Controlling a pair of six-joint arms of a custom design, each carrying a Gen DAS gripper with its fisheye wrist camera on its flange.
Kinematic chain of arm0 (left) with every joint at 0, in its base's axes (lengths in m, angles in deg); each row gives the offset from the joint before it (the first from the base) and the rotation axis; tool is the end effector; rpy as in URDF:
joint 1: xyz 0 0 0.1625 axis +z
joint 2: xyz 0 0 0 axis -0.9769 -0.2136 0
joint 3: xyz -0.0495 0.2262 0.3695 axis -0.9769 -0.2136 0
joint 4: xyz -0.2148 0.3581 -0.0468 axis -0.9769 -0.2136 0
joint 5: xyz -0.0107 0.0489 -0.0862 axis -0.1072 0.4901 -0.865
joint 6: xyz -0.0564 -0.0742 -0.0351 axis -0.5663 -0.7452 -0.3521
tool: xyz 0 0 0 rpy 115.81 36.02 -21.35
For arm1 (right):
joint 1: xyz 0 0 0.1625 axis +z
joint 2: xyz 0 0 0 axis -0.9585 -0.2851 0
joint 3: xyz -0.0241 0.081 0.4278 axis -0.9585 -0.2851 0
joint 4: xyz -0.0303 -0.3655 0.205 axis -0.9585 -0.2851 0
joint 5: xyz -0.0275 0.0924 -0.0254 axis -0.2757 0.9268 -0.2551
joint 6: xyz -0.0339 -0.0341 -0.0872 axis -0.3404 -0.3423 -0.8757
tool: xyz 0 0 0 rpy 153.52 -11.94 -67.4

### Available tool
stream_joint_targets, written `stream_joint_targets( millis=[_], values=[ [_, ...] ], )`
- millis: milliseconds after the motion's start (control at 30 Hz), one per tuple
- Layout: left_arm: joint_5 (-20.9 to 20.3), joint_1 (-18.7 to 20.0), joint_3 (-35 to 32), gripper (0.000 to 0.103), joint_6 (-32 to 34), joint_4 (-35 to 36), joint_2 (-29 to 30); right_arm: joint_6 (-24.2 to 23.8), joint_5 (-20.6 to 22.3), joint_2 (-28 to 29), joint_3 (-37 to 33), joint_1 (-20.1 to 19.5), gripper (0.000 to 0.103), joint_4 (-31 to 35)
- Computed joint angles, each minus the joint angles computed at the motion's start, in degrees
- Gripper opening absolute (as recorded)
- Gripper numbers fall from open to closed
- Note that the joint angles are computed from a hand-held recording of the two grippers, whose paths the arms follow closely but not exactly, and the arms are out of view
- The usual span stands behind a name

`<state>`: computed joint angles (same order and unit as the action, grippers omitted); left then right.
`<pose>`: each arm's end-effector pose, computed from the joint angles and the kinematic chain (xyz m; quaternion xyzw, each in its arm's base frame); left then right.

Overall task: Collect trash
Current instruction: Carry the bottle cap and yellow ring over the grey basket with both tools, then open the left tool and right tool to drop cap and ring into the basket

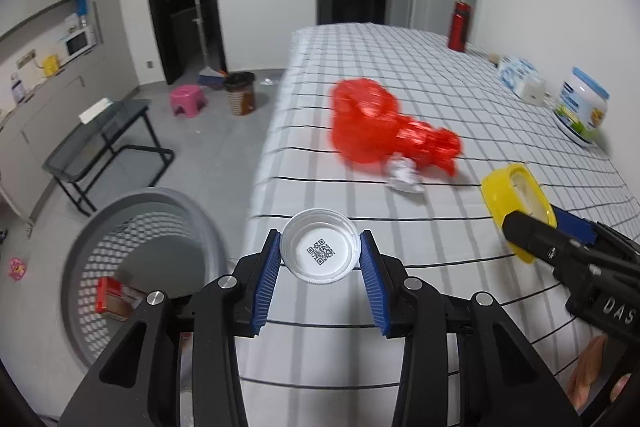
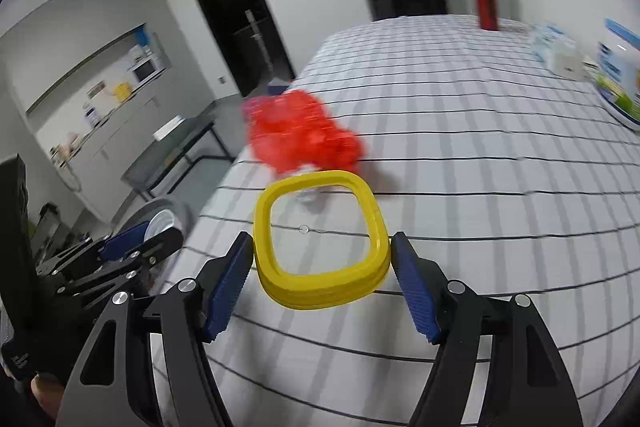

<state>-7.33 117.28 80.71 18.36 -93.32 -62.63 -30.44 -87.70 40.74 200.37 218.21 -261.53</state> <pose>-0.0736 -0.3139 0.3216 0.3735 0.8602 -0.2480 0.2430 0.3792 -0.2128 -0.0025 -0.0126 -0.8536 0.4442 0.2718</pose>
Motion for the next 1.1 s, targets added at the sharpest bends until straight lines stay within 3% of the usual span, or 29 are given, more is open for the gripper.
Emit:
stream_joint_targets(
  millis=[300, 567, 833, 1100],
  values=[
    [0.1, 11.8, -4.6, 0.039, 9.0, -6.6, 1.6, -14.2, 7.1, 8.1, -12.3, -2.5, 0.068, -2.1],
    [0.3, 22.4, -9.3, 0.039, 15.7, -13.4, 5.5, -21.9, 13.4, 13.9, -22.2, -4.5, 0.068, -0.1],
    [-0.9, 30.7, -13.5, 0.039, 19.5, -17.1, 9.9, -26.0, 18.1, 18.6, -30.4, -6.6, 0.068, 4.0],
    [-2.1, 34.5, -15.2, 0.039, 20.5, -18.1, 12.5, -28.0, 21.3, 21.5, -35.5, -8.3, 0.068, 7.9]
  ],
)
